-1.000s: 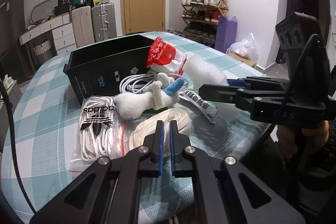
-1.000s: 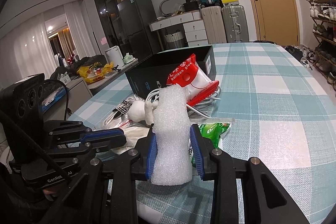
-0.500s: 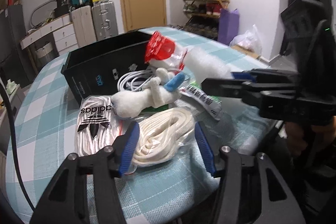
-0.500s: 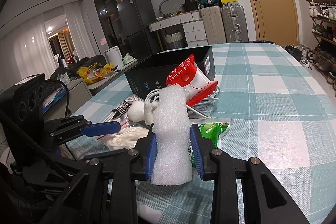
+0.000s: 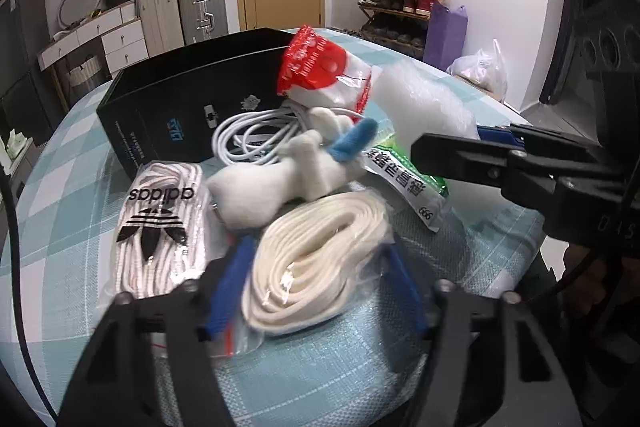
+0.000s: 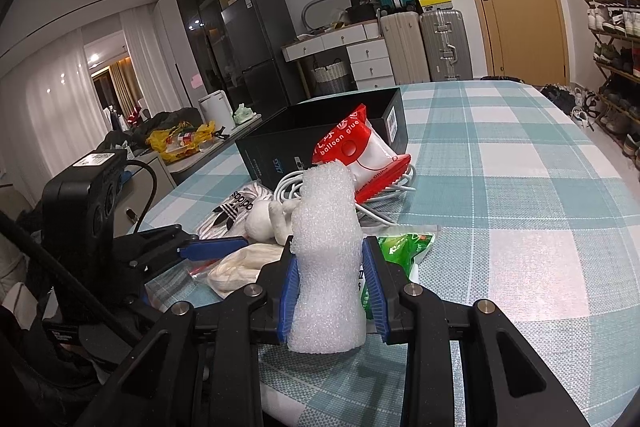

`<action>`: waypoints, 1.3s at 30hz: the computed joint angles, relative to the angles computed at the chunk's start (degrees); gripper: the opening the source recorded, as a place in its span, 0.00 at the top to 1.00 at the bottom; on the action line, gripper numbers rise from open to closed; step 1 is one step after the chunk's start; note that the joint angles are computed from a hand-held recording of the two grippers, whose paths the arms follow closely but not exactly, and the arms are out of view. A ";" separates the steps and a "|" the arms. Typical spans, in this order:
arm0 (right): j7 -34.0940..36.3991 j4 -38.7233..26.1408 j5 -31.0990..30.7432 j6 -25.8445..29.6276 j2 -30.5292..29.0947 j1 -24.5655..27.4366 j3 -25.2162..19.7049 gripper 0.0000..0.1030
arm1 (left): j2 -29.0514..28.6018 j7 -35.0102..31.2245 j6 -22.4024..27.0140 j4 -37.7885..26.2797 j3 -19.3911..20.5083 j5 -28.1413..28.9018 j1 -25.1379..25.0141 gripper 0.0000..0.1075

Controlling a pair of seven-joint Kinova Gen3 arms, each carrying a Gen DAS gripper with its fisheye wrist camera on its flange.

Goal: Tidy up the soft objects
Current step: 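Lift the rope bag with the left gripper while the right carries the foam toward the black box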

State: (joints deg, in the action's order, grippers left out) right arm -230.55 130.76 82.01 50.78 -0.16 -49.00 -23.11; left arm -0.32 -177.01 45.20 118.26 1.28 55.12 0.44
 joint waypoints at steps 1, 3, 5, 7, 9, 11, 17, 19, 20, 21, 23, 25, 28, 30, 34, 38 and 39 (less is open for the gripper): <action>-0.09 0.11 0.14 -0.01 0.01 0.00 0.01 0.70 | -0.16 -0.84 0.17 0.23 -0.21 0.53 -0.18 0.56; -0.25 0.23 0.26 0.12 0.02 -0.08 -0.04 0.70 | -0.30 -2.35 1.25 0.46 -0.81 1.06 -0.73 0.68; -0.33 0.28 0.27 0.23 0.03 -0.13 -0.06 0.70 | -0.36 -3.19 3.52 0.41 -1.58 1.71 -1.65 0.71; -0.49 0.38 0.47 0.28 -0.01 -0.17 -0.08 0.70 | -0.68 -4.40 4.74 0.72 -2.25 2.62 -2.58 0.72; -0.74 0.46 0.73 0.48 -0.03 -0.29 -0.18 0.70 | -0.88 -6.08 7.81 0.66 -3.41 3.54 -3.97 0.72; -1.04 0.51 1.10 0.74 0.01 -0.41 -0.25 0.70 | -1.55 -7.49 10.28 0.78 -4.30 4.61 -5.21 0.72; -0.68 -0.18 1.72 2.25 -0.05 -0.88 -0.42 0.70 | -2.29 -8.32 15.73 -0.44 -6.66 7.64 -8.84 0.72; -0.52 -0.50 2.58 2.38 -0.37 -0.79 -0.36 0.70 | -2.36 -7.92 16.64 -1.12 -7.20 8.91 -9.83 0.72; 0.86 -1.14 2.29 2.65 -0.30 -0.68 -0.28 0.70 | -2.38 -7.42 16.76 -1.51 -7.24 9.31 -10.15 0.72; 2.16 -1.74 2.16 2.62 -0.33 -0.48 -0.11 0.70 | -2.27 -7.04 16.91 -2.08 -7.38 9.97 -10.52 0.72; 3.48 -2.38 2.63 1.46 -0.71 0.20 0.40 0.70 | -2.02 -6.17 16.92 -3.19 -7.39 10.74 -11.03 0.72; 5.46 -3.25 2.87 0.63 -0.91 0.95 0.81 0.70 | -1.84 -4.84 15.92 -4.24 -6.85 11.38 -10.96 0.72; 7.55 -4.21 4.14 -2.52 -1.85 2.87 1.99 0.70 | -1.02 -4.08 14.96 -5.60 -6.49 12.46 -11.01 0.72; 9.40 -5.00 4.27 -4.02 -2.35 4.23 2.65 0.70 | -0.20 -3.14 13.84 -6.77 -5.92 12.90 -10.81 0.72; 12.20 -6.30 4.73 -7.06 -3.89 7.27 3.92 0.70 | 1.46 -0.91 11.42 -9.13 -4.64 13.56 -10.24 0.72; 14.53 -7.77 5.07 -10.40 -5.52 10.24 4.88 0.70 | 3.17 1.66 9.12 -11.90 -3.26 13.98 -9.58 0.71; 16.02 -8.62 4.65 -11.12 -5.63 11.07 5.21 0.70 | 3.73 2.57 8.29 -12.69 -2.85 13.76 -9.31 0.71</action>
